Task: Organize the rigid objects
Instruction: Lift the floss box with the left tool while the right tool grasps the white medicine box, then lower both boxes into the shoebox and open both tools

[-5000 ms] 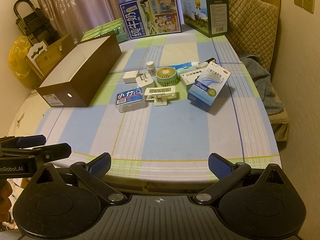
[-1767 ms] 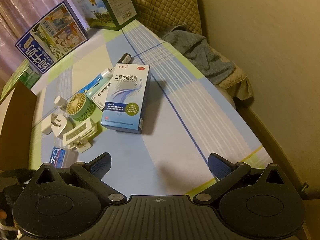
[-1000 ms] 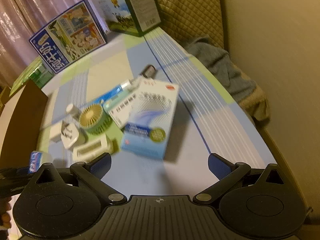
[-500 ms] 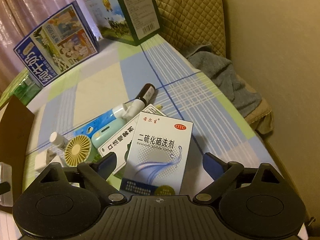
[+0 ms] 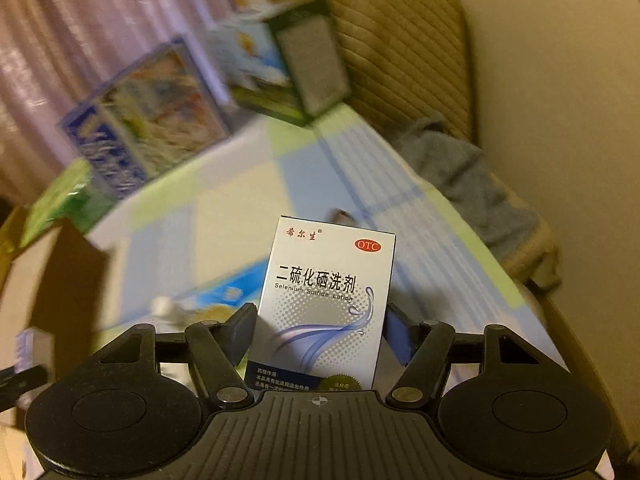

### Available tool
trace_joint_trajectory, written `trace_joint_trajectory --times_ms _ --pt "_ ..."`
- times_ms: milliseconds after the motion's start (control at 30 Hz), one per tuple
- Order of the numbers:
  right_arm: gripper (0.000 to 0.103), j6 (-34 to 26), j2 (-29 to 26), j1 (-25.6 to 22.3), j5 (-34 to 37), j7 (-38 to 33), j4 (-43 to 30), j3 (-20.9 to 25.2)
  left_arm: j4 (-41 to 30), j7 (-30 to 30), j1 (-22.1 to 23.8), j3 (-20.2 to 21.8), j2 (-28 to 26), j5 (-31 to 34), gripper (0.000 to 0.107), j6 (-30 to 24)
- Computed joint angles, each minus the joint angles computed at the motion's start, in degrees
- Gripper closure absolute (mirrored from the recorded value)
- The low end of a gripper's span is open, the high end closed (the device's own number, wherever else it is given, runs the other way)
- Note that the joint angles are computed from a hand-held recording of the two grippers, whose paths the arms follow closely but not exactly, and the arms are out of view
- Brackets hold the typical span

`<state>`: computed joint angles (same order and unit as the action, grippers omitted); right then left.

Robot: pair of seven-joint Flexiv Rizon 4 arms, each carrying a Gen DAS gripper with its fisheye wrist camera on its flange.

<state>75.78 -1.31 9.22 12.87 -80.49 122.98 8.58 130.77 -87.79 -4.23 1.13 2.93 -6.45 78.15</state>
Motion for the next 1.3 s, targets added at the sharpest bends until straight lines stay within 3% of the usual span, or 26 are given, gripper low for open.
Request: trace_joint_trajectory --times_ms 233,433,700,1067,1300 --pt "0.039 -7.69 2.55 7.13 14.30 -12.40 -8.31 3.77 0.30 1.82 1.71 1.70 4.31 -0.59 0.054 -0.12" --pt "0.039 -11.92 -0.38 13.11 21.64 -18.19 -15.78 6.72 0.84 0.20 6.67 3.06 8.46 3.65 0.054 -2.21" --pt "0.039 -12.81 -7.75 18.06 16.91 -12.17 -22.39 10.30 1.86 2.50 12.54 6.28 10.23 5.54 0.054 -4.64" --pt "0.039 -13.45 -16.39 23.44 -3.55 5.65 -24.28 9.62 3.23 14.31 14.53 9.63 6.81 -3.06 0.054 -6.24" --pt "0.035 -18.24 -19.39 23.84 -9.64 10.10 -25.37 9.80 3.79 20.03 14.79 9.54 4.70 -7.56 0.054 -7.50"
